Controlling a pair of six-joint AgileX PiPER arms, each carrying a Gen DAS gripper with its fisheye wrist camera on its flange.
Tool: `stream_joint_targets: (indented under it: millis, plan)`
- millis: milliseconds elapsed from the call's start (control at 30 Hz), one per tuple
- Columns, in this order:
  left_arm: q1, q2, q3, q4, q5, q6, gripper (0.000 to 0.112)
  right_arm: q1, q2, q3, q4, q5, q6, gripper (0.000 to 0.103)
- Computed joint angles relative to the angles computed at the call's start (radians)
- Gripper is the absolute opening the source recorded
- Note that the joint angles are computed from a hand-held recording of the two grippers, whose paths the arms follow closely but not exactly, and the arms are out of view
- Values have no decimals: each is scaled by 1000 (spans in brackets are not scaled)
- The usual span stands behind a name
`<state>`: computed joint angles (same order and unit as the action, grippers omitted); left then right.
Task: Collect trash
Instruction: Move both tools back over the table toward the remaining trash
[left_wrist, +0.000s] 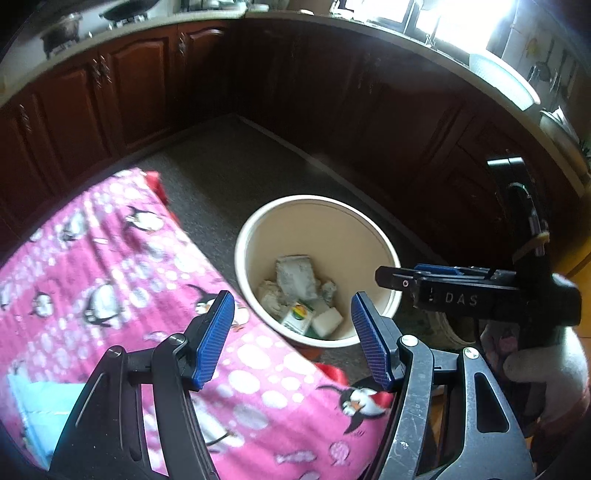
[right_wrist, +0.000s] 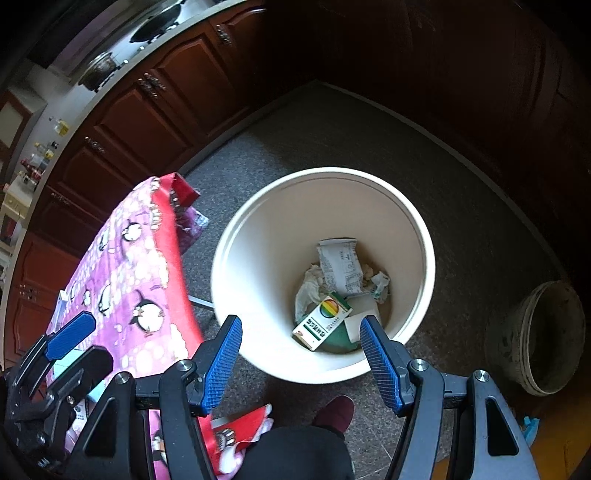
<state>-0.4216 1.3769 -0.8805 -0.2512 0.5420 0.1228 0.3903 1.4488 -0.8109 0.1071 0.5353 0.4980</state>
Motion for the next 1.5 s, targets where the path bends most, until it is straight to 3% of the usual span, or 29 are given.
stream_joint_targets:
  millis: [67,167,667,1133,1500]
  plan:
    - [-15,-46,25,87,-11,-78,65,24,-9,-14,-19,10,24,64]
    - [1,-103,53,105,0,-85,65,67,-14,-36,-55,22,73,64]
    - [283,-305,96,-77,157,127,65,344,40,-204,-316,87,380,65]
    - [832,-394,83,-376,406,579,65,521,158,-402,-475,177,503,65]
    - [1299,-293,38,-498,622,904,65,590,219,-518,-459,212,465,68]
